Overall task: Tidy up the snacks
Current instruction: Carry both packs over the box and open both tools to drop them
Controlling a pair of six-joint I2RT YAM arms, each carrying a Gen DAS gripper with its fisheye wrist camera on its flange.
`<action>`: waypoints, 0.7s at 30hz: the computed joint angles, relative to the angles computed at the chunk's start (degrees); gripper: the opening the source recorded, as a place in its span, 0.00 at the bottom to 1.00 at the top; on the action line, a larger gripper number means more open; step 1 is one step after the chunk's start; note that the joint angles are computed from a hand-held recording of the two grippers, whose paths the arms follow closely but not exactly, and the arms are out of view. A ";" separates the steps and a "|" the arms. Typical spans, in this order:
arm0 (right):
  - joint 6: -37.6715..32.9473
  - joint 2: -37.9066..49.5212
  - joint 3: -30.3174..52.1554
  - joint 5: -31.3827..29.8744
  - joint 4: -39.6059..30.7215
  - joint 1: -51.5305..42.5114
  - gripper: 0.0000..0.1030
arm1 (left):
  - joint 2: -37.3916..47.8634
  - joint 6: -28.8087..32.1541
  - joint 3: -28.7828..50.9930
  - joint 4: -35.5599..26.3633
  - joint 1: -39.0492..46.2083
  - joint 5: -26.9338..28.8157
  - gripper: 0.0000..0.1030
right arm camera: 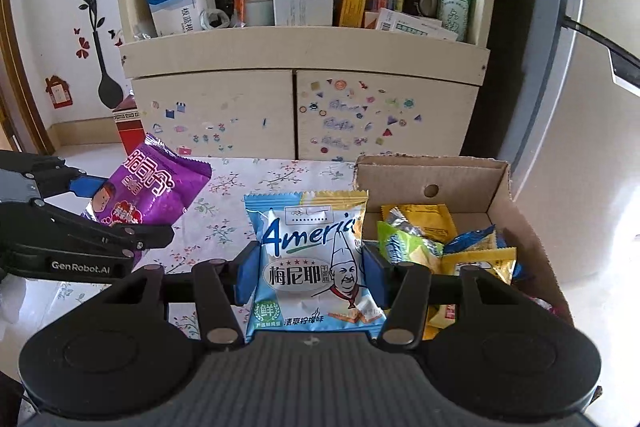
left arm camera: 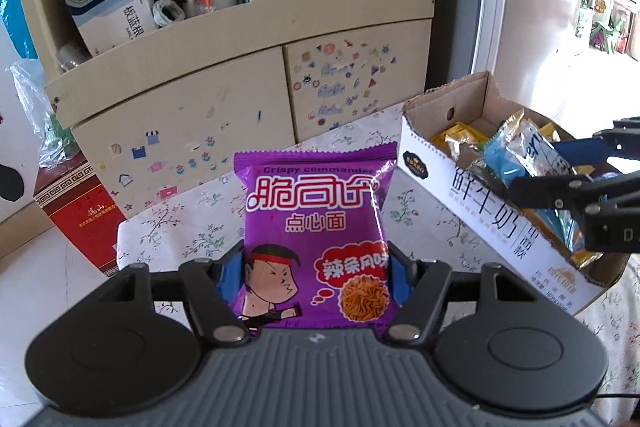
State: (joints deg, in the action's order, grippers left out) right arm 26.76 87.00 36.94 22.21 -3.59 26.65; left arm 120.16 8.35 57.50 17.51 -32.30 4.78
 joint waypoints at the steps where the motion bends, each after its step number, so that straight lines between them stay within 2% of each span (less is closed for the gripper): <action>1: 0.02 -0.28 -0.24 0.09 -0.07 -0.05 0.58 | -0.07 -0.40 -0.07 -0.02 -0.15 0.25 0.66; 9: -0.01 -4.76 -2.35 0.37 -0.80 -1.04 0.58 | -0.44 -2.30 0.70 -0.51 -1.81 1.52 0.66; 21: 1.61 -19.15 -7.68 1.31 -3.25 -9.12 0.58 | 0.39 -7.54 4.39 0.02 -7.43 4.13 0.66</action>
State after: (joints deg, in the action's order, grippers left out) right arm 28.37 67.85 29.27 23.52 -6.83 17.53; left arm 120.56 0.81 61.89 17.52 -39.73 8.91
